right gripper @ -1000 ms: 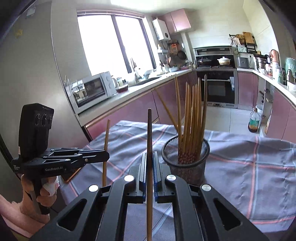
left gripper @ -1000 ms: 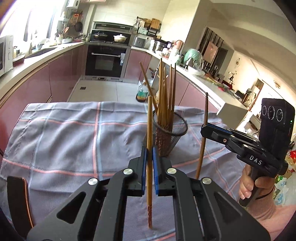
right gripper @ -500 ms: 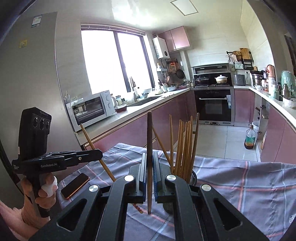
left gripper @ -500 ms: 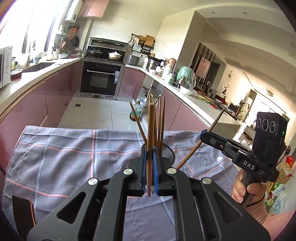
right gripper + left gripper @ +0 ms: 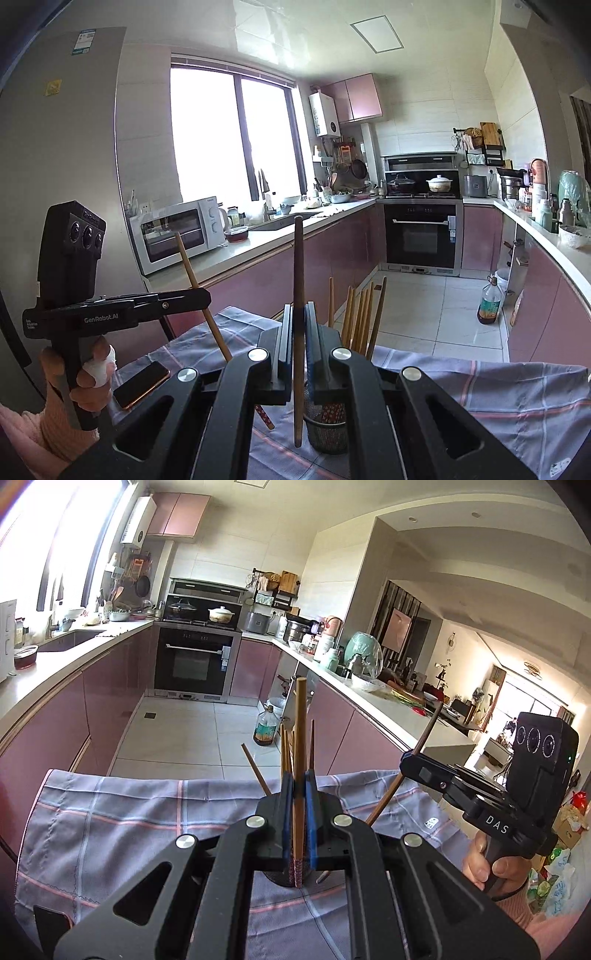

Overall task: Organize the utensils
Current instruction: 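Lift both held chopsticks upright and carry them over the mesh holder, then lower the chopsticks into the mesh holder among the others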

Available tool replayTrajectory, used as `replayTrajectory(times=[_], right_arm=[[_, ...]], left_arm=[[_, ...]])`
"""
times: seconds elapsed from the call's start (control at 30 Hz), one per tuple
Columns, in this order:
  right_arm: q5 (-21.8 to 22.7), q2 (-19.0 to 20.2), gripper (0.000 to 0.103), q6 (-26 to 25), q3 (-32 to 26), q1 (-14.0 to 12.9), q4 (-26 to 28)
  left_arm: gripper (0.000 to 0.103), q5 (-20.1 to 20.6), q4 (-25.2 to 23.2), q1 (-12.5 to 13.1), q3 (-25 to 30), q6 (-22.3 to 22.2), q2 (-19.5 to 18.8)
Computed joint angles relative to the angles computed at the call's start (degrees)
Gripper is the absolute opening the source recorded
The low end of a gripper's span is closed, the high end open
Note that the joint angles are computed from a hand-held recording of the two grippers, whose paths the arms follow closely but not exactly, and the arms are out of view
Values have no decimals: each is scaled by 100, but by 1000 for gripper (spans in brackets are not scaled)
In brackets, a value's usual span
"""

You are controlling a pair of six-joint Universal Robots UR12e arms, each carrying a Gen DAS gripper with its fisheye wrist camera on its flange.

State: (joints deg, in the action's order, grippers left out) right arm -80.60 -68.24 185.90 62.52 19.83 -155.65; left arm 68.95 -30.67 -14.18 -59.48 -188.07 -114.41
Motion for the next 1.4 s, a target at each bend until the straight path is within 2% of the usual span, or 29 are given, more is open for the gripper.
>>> replayTrajectory(times=[0.6,1.4], right_arm=[[-171,136,5,98,-236,-58,-199],[-509,266,5,216,-415,-12,22]], left_arm=[[7,309,-228,-165,710,136,-342],[7,407,-382,-212,778,95,-389]])
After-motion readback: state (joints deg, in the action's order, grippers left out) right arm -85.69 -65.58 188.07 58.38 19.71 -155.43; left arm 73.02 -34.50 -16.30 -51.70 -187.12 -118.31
